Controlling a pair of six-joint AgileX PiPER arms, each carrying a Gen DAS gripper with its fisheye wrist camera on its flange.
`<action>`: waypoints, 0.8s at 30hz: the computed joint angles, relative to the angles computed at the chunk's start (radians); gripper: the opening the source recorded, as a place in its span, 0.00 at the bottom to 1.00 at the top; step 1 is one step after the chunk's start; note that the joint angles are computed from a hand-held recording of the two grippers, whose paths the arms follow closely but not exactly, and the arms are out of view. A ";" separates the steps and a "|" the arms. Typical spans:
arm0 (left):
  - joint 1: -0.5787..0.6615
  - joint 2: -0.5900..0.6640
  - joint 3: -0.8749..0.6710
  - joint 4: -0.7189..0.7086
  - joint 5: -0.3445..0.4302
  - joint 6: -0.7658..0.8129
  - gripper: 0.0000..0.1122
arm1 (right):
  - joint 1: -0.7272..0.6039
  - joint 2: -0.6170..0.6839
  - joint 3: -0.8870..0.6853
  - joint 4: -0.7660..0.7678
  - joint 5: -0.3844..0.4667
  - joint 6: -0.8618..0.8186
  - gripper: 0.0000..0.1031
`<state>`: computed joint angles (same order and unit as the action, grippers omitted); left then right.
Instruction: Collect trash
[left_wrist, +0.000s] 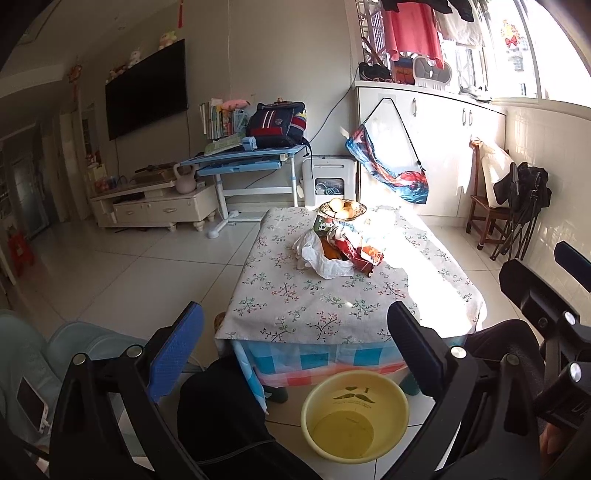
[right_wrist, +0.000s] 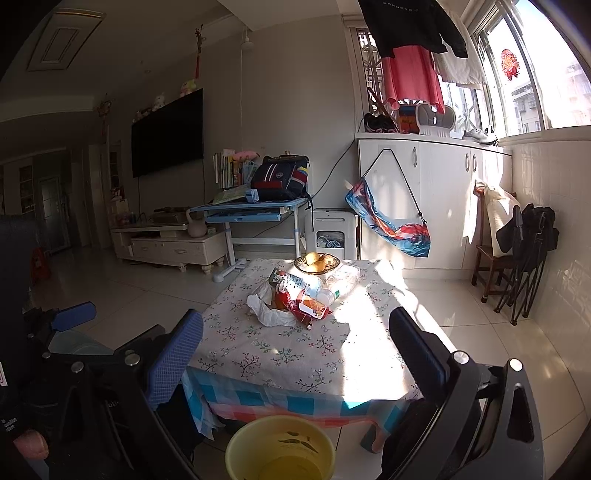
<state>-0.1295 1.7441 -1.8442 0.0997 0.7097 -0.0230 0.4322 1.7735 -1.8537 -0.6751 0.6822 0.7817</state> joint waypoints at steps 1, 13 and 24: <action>-0.001 -0.003 0.005 0.003 -0.004 -0.002 0.86 | 0.000 0.001 -0.001 0.001 0.000 -0.001 0.94; -0.001 -0.005 0.009 0.009 -0.006 -0.006 0.86 | -0.001 0.004 -0.016 0.013 0.015 -0.022 0.94; 0.007 -0.001 0.004 0.010 -0.005 -0.005 0.86 | -0.001 0.003 -0.006 0.006 0.005 -0.007 0.94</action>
